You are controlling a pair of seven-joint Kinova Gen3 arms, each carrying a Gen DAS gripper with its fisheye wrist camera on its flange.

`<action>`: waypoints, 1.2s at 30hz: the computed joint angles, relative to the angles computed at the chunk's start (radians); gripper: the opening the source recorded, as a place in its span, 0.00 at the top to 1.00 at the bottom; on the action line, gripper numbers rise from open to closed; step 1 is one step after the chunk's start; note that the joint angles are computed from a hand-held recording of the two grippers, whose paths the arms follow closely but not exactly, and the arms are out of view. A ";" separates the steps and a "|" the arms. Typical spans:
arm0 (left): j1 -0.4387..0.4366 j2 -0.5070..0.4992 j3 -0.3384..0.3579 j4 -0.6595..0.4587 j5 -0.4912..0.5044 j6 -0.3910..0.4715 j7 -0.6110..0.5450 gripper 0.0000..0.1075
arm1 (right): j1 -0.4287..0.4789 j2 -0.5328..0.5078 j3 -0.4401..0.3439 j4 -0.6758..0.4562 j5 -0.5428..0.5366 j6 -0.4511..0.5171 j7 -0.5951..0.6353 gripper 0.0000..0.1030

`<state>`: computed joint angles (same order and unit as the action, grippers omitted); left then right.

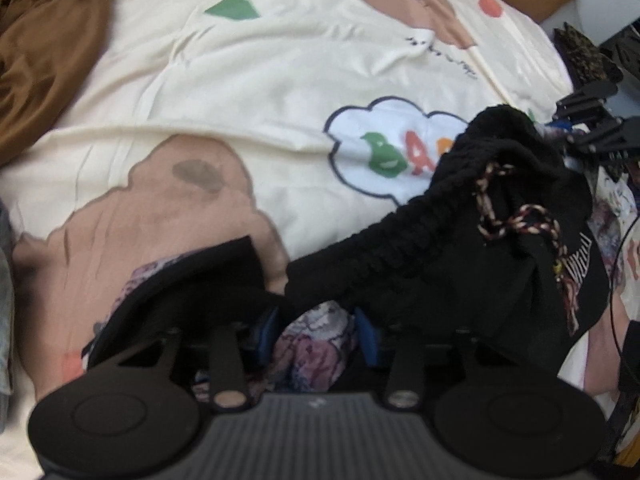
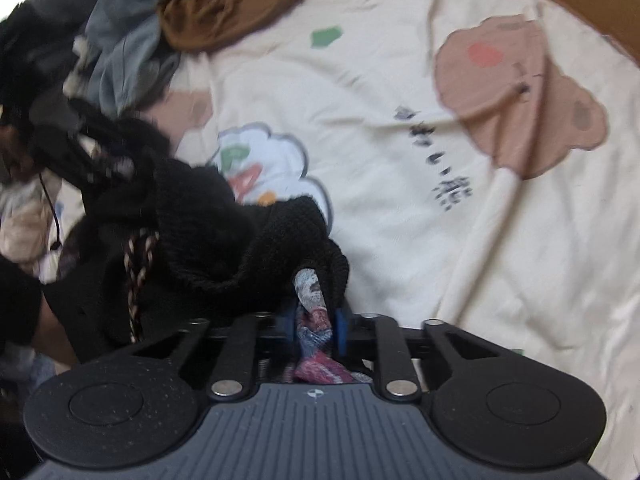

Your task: Fold clothes

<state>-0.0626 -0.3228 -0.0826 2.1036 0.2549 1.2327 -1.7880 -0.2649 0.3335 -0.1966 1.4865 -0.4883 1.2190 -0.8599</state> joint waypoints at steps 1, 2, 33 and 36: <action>0.001 0.000 -0.002 0.001 0.004 -0.004 -0.002 0.60 | 0.008 -0.012 0.001 0.008 -0.009 -0.009 0.005 0.87; 0.001 0.002 -0.002 0.001 0.009 -0.009 -0.003 0.60 | 0.015 -0.023 0.004 0.014 -0.016 -0.016 0.007 0.88; 0.085 0.035 0.164 -0.117 -0.195 -0.318 0.166 0.83 | 0.052 -0.177 0.061 0.120 -0.046 -0.189 -0.133 0.91; 0.096 0.061 0.170 -0.133 -0.236 -0.350 0.177 0.83 | 0.050 -0.188 0.063 0.137 -0.048 -0.248 -0.173 0.91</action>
<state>0.0337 -0.2620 0.0874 1.9705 0.0192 0.8824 -1.6109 -0.2151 0.1453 -0.1333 1.6233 -0.5366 0.9715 -1.0334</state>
